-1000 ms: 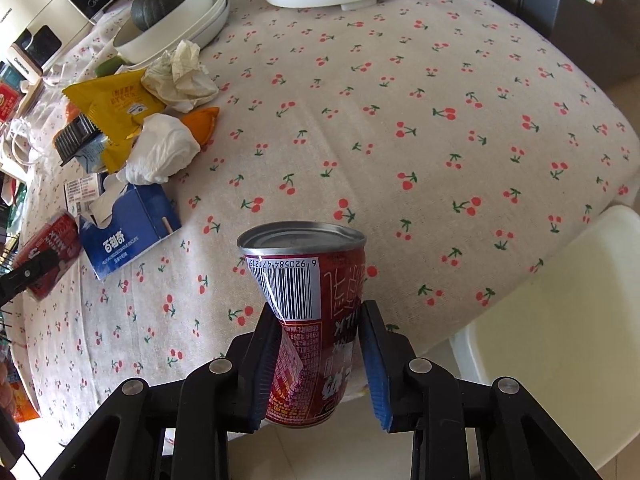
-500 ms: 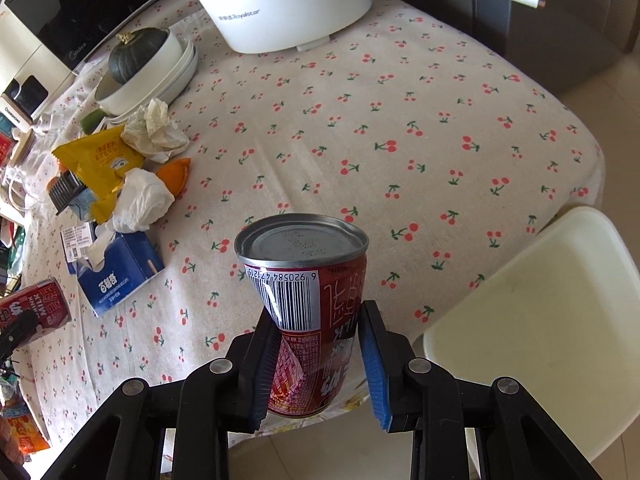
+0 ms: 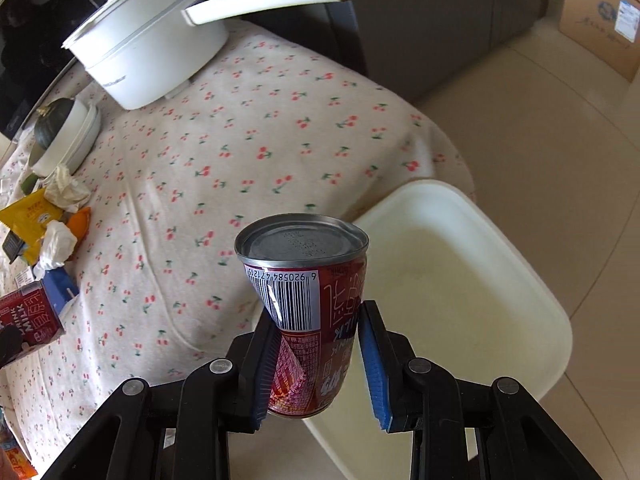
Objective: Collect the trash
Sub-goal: 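Carry both red cans over the white bin and open both tools to drop them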
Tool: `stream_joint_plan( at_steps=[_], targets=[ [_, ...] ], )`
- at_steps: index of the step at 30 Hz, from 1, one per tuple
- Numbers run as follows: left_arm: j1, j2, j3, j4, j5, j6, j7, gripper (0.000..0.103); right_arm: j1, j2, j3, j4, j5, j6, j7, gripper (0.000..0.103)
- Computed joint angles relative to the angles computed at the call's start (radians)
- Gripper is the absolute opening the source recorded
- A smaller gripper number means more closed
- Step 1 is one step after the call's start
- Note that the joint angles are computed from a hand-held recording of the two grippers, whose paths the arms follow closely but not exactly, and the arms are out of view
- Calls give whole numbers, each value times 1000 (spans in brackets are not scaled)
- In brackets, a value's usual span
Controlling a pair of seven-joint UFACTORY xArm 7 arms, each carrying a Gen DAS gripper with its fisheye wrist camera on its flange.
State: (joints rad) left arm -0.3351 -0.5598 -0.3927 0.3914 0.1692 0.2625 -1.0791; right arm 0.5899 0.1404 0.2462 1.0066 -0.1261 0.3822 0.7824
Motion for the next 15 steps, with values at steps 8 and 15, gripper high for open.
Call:
stream_joint_plan(
  at_steps=[8,15],
  targets=[
    [292,432,-316,275,416,-128,-236,55,-72,-99,-7,-184,110,-46,-106,35],
    [204,759,-242,491,829,-37,-454,55,-110,-112,-9,-249,235,-40,-233,35]
  ],
)
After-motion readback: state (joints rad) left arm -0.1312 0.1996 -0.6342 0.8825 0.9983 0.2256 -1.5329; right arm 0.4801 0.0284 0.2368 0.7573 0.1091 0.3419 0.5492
